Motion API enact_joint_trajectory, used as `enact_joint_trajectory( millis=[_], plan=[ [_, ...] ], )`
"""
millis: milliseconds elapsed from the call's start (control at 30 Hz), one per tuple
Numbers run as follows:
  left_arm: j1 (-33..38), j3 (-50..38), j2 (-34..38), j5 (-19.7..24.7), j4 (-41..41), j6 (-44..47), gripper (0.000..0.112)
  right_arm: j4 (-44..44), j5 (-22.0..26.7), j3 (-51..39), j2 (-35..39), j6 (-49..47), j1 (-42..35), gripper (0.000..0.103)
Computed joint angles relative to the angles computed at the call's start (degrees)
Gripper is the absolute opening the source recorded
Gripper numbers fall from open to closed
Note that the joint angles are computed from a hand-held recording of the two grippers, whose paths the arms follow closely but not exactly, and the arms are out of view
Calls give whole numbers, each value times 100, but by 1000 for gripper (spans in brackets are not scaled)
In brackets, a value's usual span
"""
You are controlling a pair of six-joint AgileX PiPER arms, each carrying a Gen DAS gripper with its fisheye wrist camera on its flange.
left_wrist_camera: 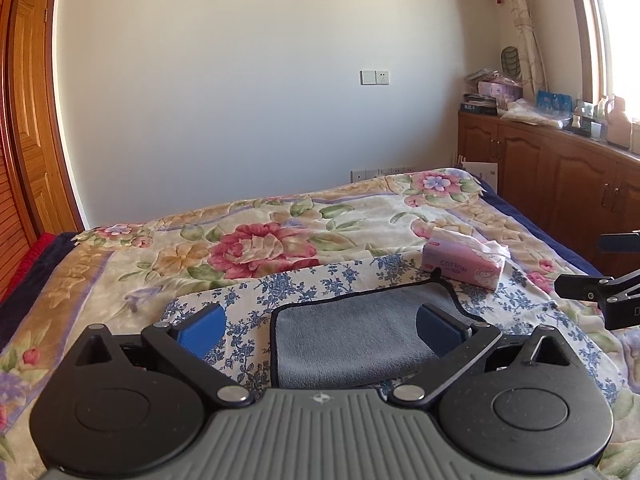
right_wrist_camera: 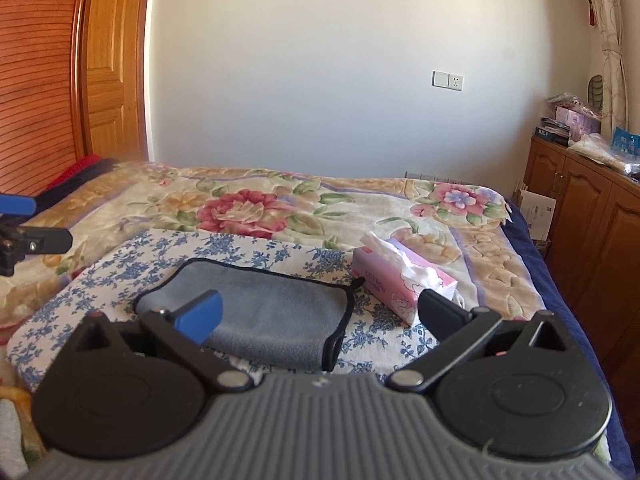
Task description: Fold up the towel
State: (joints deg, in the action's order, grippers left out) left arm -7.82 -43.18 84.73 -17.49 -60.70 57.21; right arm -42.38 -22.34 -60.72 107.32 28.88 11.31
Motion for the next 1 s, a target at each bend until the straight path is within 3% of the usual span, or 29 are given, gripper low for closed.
enact_joint_trajectory(
  millis=[200, 367, 733, 1000],
  plan=[
    [-405, 212, -512, -287, -1547, 1471, 103, 47, -119, 487, -495, -25, -82, 103],
    [-690, 363, -903, -489, -2382, 2169, 103, 129, -218, 791, -837, -90, -102, 103],
    [-1351, 684, -1487, -968, -3262, 2720, 103, 459, -372, 1317, -1278, -421, -64, 103],
    [-1791, 998, -1838, -1352, -3422, 2675, 103, 720, -515, 1755, -1553, -655, 4, 103]
  ],
)
